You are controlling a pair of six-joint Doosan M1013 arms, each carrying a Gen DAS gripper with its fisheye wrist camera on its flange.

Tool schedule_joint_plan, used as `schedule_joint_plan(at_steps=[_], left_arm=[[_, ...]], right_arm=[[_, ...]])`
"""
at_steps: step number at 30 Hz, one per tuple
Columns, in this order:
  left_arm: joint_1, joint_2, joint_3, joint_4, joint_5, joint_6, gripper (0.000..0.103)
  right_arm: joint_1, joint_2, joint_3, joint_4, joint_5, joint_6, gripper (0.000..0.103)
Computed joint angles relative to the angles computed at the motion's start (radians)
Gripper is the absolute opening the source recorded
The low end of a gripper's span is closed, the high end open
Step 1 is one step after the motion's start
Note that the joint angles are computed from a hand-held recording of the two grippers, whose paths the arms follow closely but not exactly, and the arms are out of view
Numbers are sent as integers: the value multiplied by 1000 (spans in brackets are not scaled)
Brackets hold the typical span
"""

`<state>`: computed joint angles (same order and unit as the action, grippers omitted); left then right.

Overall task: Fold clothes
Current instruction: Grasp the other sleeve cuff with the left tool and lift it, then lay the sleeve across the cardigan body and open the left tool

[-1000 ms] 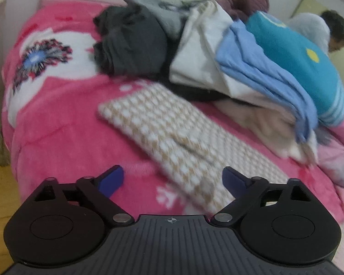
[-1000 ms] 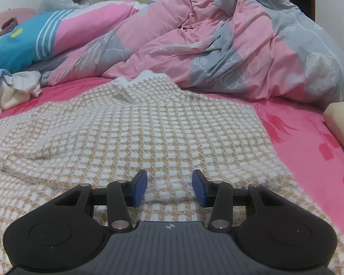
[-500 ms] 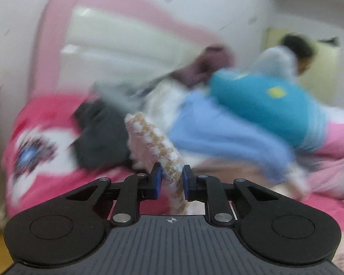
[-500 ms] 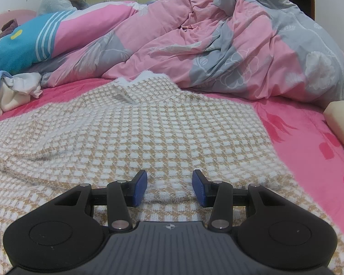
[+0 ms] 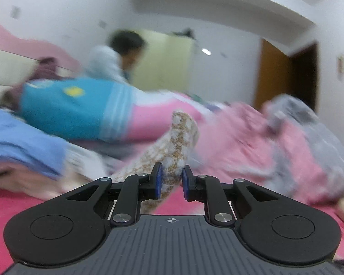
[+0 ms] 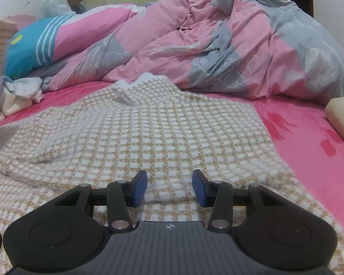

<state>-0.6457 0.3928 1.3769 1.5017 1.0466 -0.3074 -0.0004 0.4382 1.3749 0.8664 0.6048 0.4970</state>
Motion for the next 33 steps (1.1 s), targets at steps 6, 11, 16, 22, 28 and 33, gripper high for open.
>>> schedule_joint_plan(at_steps=[6,11,16,22,28,33], left_arm=[[11,103,-113,-186,-126,211,16],[35,126,-143,-442,-199,414,21],[35,73,-70,-415,-273,373,58],[10,19,4,-368,-212,340,63],[9,-1,45,-381,-191,294,63],[2,-22,70,-344,-186,223,63]], right_arm=[[-10,5,-6,35,27,-3,47],[-16,9,-10,52,44,-2,47],[-16,10,-14,47,49,5,48],[-37,29,-73,36,179,96,62],[-61,47,-141,175,381,187,62],[-42,128,-276,200,570,377,62]])
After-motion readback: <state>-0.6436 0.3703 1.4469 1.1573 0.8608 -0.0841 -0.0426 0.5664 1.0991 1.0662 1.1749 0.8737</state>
